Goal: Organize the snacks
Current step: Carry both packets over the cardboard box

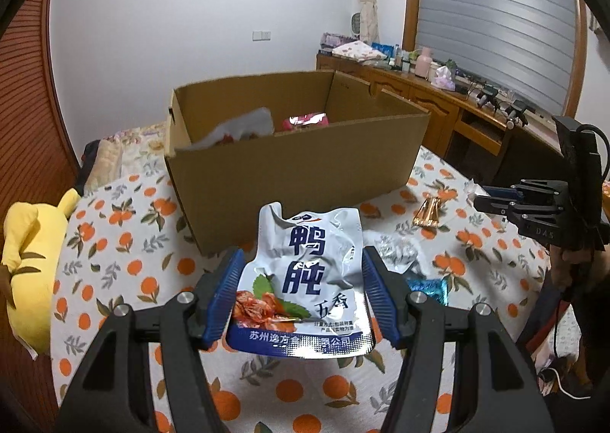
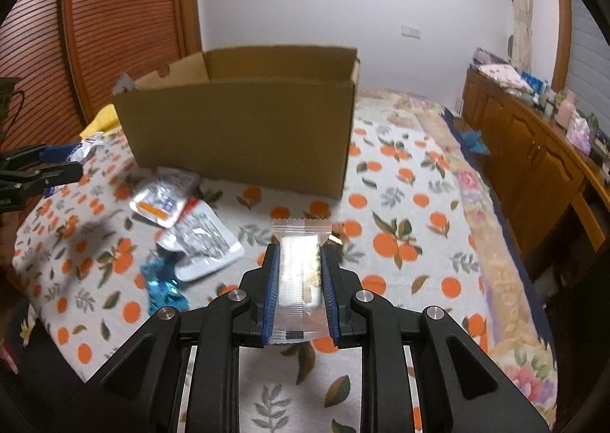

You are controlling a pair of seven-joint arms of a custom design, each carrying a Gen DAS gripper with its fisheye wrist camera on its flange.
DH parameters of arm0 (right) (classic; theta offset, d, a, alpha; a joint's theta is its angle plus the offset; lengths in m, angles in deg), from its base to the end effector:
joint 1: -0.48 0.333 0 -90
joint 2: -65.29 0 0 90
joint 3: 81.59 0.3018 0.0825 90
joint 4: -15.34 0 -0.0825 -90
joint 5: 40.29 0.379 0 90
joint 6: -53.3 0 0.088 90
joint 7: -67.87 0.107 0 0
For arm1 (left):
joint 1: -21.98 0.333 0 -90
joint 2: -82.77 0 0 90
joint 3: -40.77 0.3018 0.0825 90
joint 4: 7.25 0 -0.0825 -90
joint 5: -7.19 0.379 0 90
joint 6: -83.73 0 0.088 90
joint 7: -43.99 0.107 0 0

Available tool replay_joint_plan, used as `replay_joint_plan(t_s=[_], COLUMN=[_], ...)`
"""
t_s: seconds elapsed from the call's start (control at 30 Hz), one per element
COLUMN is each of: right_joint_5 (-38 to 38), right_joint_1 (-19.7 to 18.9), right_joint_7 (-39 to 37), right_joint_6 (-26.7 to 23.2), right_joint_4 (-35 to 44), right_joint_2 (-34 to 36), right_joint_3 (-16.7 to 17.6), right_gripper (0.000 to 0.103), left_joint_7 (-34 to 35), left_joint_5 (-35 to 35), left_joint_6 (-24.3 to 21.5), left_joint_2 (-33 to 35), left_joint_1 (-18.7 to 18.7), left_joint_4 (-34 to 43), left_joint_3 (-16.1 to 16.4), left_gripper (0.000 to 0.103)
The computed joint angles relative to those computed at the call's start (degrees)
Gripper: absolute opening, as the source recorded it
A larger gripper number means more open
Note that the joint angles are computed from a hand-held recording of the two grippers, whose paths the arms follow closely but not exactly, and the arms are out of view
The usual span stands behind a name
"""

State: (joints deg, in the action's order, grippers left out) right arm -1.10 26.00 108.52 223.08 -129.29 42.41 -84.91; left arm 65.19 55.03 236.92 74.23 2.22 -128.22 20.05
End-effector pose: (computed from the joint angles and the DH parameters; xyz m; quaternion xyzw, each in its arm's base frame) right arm 0.4381 0.1309 0.4935 -0.8032 0.4138 -0.2201 0.3678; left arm 0.4007 -0.3829 0.5358 -0.5852 0.6796 -0.3554 0.2634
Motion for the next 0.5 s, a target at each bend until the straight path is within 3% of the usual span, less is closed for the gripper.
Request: replay_joint_plan(t_s=[0.5], right_joint_5=[0.53], right_joint_1=[2.69], right_joint_7=[-2.61], right_joint_6=[-0.43], right_joint_4=[3.58], right_joint_2=[-0.31], right_joint_3=[-0.02], right_gripper=[0.019], left_joint_7=[1.23], left_joint_5=[2.21], left_joint_6=[-0.74], left_joint_2=[-0.46], left_joint_1=[0.63], left_joint_4=[4.14], left_joint_3=[-0.02], left_gripper=[0.062])
